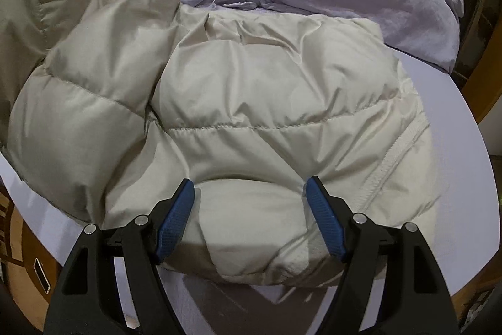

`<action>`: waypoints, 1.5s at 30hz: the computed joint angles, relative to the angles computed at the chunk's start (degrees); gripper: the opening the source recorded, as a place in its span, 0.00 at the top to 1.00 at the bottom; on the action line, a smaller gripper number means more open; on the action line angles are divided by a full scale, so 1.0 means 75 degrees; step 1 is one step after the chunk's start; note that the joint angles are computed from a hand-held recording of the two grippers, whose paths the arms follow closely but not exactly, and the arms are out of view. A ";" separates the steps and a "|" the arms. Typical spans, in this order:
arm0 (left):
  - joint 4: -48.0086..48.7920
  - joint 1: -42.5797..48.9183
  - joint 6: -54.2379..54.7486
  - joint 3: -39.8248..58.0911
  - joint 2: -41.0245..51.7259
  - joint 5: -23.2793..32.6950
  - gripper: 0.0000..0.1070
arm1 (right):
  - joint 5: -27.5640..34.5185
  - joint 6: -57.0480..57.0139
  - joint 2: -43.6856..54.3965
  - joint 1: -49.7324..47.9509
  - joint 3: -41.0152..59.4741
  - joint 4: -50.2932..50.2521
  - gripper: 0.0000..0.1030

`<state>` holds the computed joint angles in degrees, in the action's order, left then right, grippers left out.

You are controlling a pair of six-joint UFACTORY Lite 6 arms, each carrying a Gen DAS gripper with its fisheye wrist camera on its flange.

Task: Fold large clothes
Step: 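Lift and carry the folded jacket with the left tool toward the pillows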

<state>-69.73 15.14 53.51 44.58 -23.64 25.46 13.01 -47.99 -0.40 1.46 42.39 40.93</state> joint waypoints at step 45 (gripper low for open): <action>0.6392 -0.6152 -0.6038 0.3334 0.4369 -0.1689 0.40 | 0.1613 -0.1875 -0.1500 -0.5817 -0.0002 0.0954 0.26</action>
<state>-21.79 -30.99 8.23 69.58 9.13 12.79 25.11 -62.05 -11.65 -42.16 42.38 48.09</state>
